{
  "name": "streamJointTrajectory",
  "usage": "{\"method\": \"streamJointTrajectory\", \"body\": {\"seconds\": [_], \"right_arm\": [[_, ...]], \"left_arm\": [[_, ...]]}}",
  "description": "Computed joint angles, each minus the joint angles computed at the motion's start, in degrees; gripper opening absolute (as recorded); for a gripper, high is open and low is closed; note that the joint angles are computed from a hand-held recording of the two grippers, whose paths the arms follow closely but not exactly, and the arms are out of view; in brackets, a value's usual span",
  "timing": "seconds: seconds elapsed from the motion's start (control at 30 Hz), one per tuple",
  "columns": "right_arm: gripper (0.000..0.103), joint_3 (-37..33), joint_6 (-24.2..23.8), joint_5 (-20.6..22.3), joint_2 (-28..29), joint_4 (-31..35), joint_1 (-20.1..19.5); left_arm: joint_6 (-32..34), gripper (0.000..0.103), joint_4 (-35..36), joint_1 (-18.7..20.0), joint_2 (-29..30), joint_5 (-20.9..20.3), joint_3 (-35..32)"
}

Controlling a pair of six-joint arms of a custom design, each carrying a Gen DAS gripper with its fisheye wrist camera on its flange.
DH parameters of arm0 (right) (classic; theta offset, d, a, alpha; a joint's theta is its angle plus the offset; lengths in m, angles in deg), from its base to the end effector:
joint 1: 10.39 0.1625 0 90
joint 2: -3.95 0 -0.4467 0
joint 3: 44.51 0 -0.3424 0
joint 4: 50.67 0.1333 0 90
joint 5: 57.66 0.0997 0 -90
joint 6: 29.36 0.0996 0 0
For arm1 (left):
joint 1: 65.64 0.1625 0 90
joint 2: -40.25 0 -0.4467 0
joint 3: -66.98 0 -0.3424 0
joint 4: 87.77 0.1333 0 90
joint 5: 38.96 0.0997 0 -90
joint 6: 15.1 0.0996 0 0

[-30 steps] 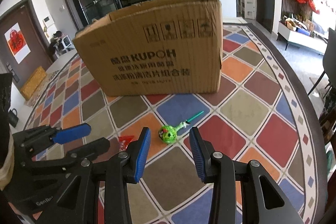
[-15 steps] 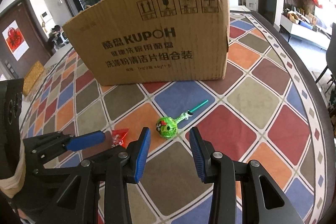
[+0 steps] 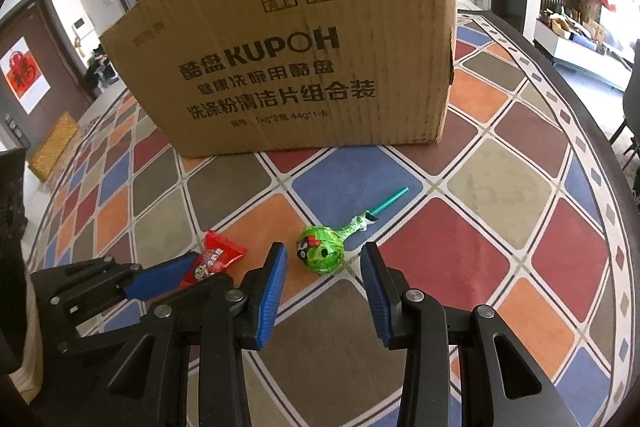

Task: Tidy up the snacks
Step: 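Grasp the red candy with the left tool while the right grasps the green lollipop, then lift both held items and carry them over the box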

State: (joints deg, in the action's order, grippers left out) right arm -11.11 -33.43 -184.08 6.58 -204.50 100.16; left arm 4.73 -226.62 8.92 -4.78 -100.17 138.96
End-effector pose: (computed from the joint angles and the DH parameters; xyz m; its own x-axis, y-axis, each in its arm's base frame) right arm 0.3674 -0.7687 -0.0838 -0.8265 -0.0819 0.5570 -0.3701 0.8246 -0.4279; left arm -0.0239 -0.7673 0.2795 -0.7559 0.3600 -0.5469 0.5352 0.8209 -0.1993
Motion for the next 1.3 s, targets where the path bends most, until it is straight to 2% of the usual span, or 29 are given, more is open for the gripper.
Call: {"method": "streamJointTrajectory", "body": {"seconds": [0.17,0.23,0.3,0.43,0.77,1.3], "right_arm": [[0.039,-2.27,-0.30,-0.90,1.30,0.83,0.05],[0.036,-2.86,-0.68,-1.56,1.68,0.84,0.17],[0.027,-3.23,-1.48,-2.13,1.94,0.77,0.23],[0.027,-3.39,-2.23,-2.74,2.20,0.54,0.43],[0.027,2.21,-1.67,-2.21,-0.39,-3.70,0.80],[0.027,4.12,-6.58,-1.41,-2.39,-11.65,3.63]], "left_arm": [[-0.30,0.022,-0.65,0.16,-0.01,0.38,-0.10],[-0.84,0.022,-0.52,0.29,-0.11,0.24,-0.36],[-1.11,0.022,-0.83,0.30,-0.16,0.31,-0.44],[-1.01,0.022,-1.71,0.22,-0.73,0.05,-0.19],[0.40,0.022,-5.75,-0.82,-2.30,-0.02,2.24],[2.03,0.022,-11.49,-2.52,-5.35,-2.42,3.35]]}}
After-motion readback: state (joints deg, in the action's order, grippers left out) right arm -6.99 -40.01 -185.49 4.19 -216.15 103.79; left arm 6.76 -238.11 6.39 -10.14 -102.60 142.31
